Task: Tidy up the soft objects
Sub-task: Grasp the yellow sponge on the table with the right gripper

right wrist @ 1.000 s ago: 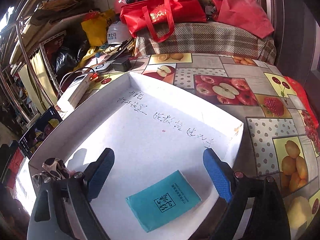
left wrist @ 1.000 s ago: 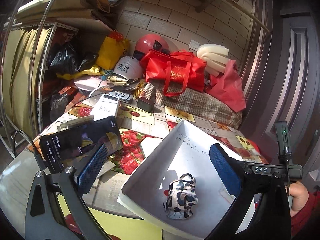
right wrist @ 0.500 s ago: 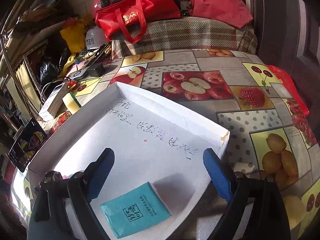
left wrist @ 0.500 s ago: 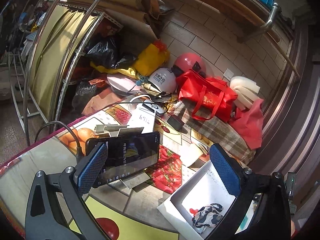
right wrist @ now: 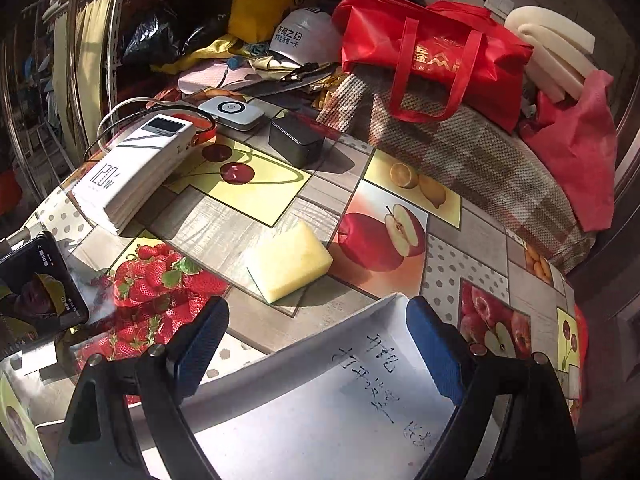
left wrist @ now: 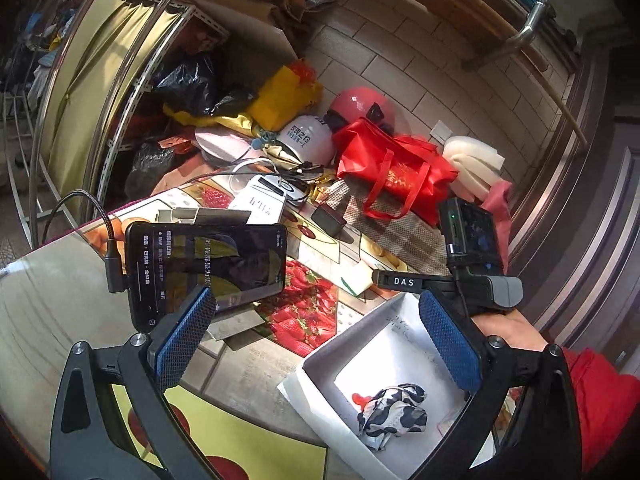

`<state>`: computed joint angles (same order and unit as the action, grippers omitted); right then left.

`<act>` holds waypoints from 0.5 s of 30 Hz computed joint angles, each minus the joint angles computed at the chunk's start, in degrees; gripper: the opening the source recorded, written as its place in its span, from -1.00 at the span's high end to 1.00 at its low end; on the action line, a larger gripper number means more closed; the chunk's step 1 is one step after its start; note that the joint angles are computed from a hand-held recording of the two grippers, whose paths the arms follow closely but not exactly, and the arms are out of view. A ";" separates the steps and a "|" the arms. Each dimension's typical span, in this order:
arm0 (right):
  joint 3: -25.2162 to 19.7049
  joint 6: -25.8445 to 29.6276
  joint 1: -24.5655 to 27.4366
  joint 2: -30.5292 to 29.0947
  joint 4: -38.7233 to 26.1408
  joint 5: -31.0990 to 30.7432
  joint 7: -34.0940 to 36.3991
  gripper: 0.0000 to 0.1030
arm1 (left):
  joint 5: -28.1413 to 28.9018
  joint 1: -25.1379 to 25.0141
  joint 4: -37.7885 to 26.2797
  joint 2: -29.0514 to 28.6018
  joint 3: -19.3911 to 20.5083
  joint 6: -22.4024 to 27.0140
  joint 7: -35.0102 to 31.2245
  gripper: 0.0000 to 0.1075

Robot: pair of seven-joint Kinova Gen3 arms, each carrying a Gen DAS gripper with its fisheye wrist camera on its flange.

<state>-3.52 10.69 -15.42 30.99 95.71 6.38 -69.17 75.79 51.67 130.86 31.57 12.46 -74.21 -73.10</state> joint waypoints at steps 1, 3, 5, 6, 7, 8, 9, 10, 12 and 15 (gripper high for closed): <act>2.57 0.33 -2.65 1.57 -1.85 0.72 -2.33 -0.76 | -1.14 -0.35 0.01 0.05 0.04 0.66 -0.20 -0.91; 7.41 1.04 -7.41 4.52 -5.52 1.29 -6.06 -0.76 | -3.77 -1.51 0.19 -0.14 0.08 2.88 0.12 -0.91; 9.79 4.23 -9.87 7.29 -10.02 1.12 -8.22 -0.76 | -6.23 -2.69 0.42 -0.54 -0.06 5.34 0.72 -0.91; 9.85 6.56 -10.11 8.63 -12.54 2.04 -9.83 -0.76 | -7.11 -3.10 0.46 -0.76 -0.18 6.38 0.94 -0.91; 10.13 8.89 -10.46 9.84 -14.75 2.49 -10.85 -0.76 | -7.71 -3.13 0.55 -0.85 -0.36 6.76 1.28 -0.91; 9.89 11.22 -10.38 11.17 -16.84 2.47 -11.14 -0.76 | -8.09 -3.03 0.65 -0.92 -0.55 6.85 1.61 -0.91; 8.59 13.55 -9.31 12.44 -18.77 1.72 -10.50 -0.76 | -8.33 -2.78 0.67 -0.89 -0.75 6.63 1.79 -0.91; 6.22 15.88 -7.41 13.35 -20.45 0.50 -9.02 -0.76 | -8.15 -2.49 0.56 -0.86 -0.90 6.45 1.52 -0.91; 2.80 20.52 -4.83 14.11 -23.40 -0.50 -8.78 -0.75 | -7.79 -2.30 0.26 -0.93 -0.97 6.70 0.70 -0.91; 0.66 23.18 -3.05 14.37 -24.85 -1.92 -9.35 -0.29 | -8.65 -3.13 0.25 -1.21 -0.99 8.30 0.69 -0.91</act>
<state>-2.86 33.86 -18.47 45.36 70.86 4.47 -78.51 67.13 48.54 131.11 30.36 11.47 -65.91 -72.41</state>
